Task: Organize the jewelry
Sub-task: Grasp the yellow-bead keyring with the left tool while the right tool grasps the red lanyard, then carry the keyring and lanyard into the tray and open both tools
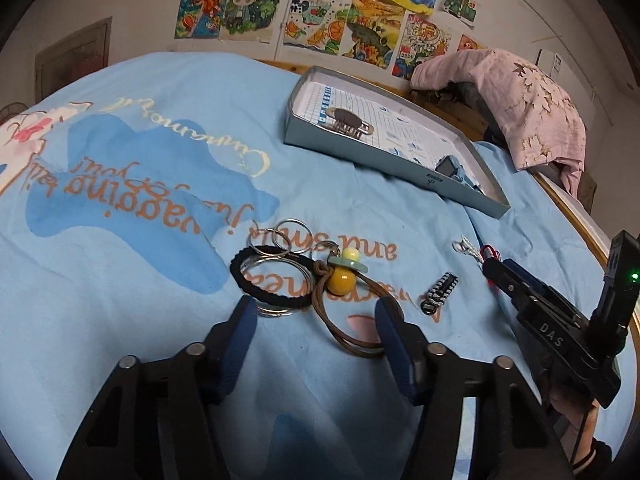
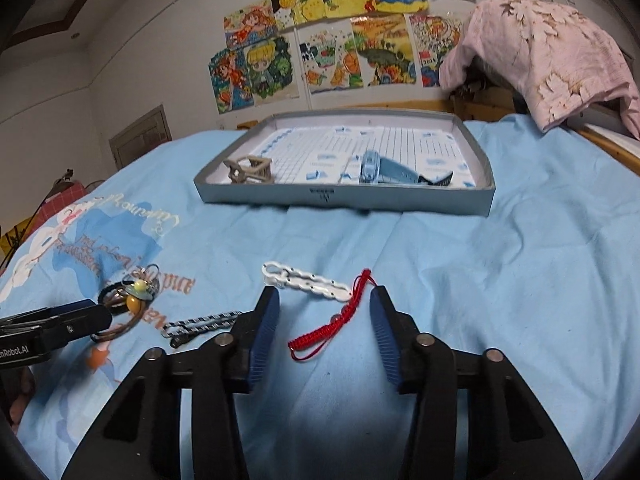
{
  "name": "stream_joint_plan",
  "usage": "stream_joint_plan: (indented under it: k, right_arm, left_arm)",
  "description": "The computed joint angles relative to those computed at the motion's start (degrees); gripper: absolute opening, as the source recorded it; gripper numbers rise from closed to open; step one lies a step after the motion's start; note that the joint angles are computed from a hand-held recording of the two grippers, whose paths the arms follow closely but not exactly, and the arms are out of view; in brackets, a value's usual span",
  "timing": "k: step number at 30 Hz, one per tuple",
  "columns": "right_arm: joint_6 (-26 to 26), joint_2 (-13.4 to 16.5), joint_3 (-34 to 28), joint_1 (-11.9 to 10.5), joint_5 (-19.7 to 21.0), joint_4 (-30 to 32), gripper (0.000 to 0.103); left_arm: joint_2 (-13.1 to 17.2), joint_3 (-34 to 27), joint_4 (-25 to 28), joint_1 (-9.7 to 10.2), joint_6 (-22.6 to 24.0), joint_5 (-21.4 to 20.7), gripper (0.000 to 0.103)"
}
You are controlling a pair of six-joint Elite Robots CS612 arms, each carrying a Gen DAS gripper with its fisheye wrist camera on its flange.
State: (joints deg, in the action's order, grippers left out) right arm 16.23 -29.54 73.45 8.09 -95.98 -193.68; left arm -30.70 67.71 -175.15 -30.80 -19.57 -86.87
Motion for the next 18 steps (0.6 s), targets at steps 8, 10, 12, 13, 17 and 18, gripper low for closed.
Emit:
stream_joint_plan:
  k: [8,10,12,13,17,18]
  right_arm:
    - [1.46,0.07,-0.21,-0.02,-0.2,2.52,0.03]
    - [1.9,0.08,-0.22,-0.07,-0.19,2.8,0.026]
    - [2.22,0.11,-0.17,-0.08,-0.29,2.44,0.015]
    - [2.37,0.1,-0.04,-0.09,-0.29,1.92,0.014]
    - [2.34,0.1,0.42,-0.04,-0.38,-0.23,0.005]
    - [2.11,0.1,0.6,0.04,-0.58,-1.24,0.005]
  left_arm:
    - [0.07,-0.32,1.8,0.14,0.48,-2.49,0.025]
    - [0.08,-0.4,2.04,0.16,0.42,-2.84,0.016]
    - [0.11,-0.5,2.11,0.17,0.45,-2.99,0.007]
    - [0.06,-0.38,1.8,0.14,0.49,-3.11,0.007]
    - [-0.29,0.3,0.17,-0.05,1.74,-3.38,0.003]
    - [-0.41,0.53,-0.33,-0.12,2.25,-3.32,0.003]
